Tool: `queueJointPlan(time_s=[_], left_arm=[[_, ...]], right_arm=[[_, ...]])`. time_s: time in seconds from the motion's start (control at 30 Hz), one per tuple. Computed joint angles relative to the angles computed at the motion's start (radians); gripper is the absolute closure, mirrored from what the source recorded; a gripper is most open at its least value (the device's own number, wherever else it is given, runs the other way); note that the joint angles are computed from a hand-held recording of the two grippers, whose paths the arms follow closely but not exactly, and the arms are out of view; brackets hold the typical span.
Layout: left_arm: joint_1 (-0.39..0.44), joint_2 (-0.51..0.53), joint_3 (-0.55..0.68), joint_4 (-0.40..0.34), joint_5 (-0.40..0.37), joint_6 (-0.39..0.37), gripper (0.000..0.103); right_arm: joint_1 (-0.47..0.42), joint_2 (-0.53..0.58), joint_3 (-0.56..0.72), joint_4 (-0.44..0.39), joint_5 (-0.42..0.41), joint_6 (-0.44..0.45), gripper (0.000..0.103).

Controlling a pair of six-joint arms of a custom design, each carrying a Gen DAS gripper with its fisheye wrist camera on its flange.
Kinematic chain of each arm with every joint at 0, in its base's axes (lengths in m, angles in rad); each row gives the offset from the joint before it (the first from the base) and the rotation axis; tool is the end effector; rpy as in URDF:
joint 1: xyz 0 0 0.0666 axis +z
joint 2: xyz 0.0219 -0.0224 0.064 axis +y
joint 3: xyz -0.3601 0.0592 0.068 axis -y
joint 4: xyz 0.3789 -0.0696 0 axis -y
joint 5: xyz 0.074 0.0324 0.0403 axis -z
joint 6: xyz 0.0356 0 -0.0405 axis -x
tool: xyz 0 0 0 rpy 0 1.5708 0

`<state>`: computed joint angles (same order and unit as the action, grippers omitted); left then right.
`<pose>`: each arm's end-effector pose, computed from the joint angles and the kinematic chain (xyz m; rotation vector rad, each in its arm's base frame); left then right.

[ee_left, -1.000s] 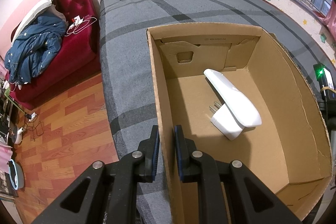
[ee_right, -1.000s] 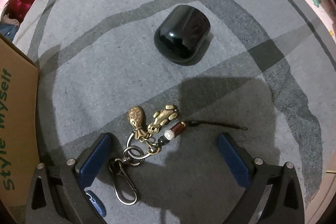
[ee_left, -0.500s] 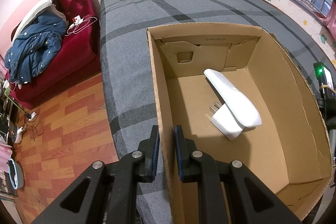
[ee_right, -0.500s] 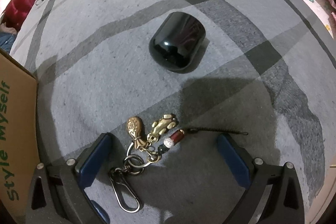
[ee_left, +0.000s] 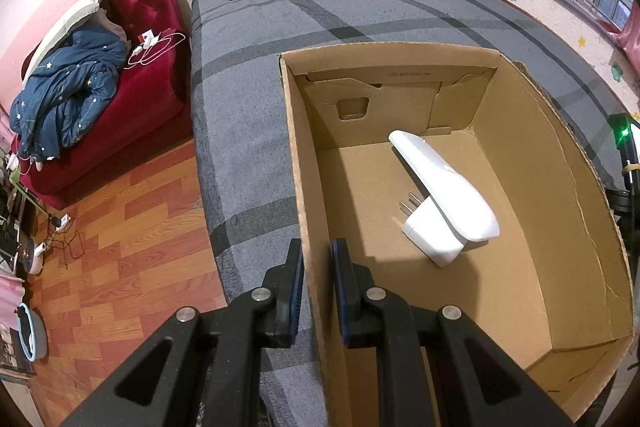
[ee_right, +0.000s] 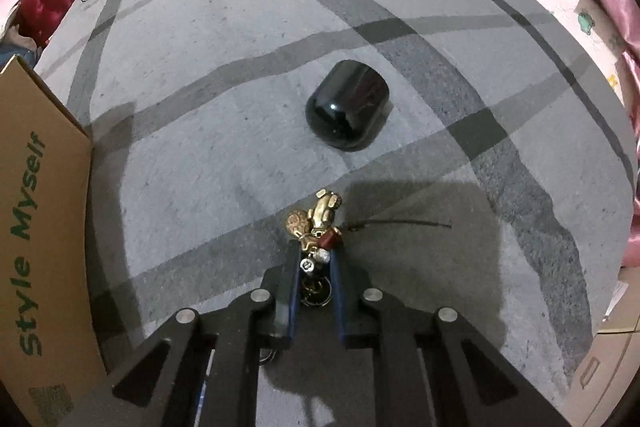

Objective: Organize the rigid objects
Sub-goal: 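Close the right gripper on the brass keychain ring, then lift the keychain with the right gripper and carry it over the box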

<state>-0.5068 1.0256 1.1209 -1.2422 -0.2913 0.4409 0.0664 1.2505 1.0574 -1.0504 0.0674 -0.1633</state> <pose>0.2800 -0.1442 0.4112 0.0037 2.6350 0.0852 0.3793 0.0224 0.3173 0.1516 2.8045 -0.0409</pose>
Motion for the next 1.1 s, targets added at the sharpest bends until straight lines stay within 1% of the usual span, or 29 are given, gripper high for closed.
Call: queueJointPlan(time_s=[0.07,0.23,0.4,0.47,0.53,0.57,0.77,1.1], left_arm=[[-0.001,0.001,0.000,0.000,-0.001,0.000,0.088],[0.003,-0.001,-0.001,0.002,0.005,0.001,0.088],[0.003,-0.001,-0.001,-0.001,0.000,-0.004,0.088],[0.003,0.001,0.001,-0.003,-0.002,-0.006,0.088],[0.004,0.002,0.003,-0.004,-0.002,-0.007,0.088],[0.004,0.003,0.003,-0.005,-0.002,-0.008,0.088],[-0.001,0.004,0.007,-0.010,-0.007,-0.004,0.088],[0.001,0.003,0.007,-0.005,-0.001,-0.001,0.088]], right_arm=[[0.003,-0.009,0.000,-0.010,-0.017,-0.020,0.090],[-0.001,-0.040,0.002,-0.030,-0.027,-0.011,0.091],[-0.007,-0.099,-0.003,-0.054,-0.039,-0.009,0.091],[0.002,-0.118,-0.008,-0.062,-0.036,-0.011,0.093],[-0.003,-0.121,0.003,-0.066,-0.040,-0.008,0.093],[-0.003,-0.120,0.020,-0.081,-0.041,-0.005,0.093],[0.021,-0.151,0.057,-0.125,-0.029,-0.014,0.093],[0.047,-0.182,0.114,-0.174,-0.014,-0.016,0.093]])
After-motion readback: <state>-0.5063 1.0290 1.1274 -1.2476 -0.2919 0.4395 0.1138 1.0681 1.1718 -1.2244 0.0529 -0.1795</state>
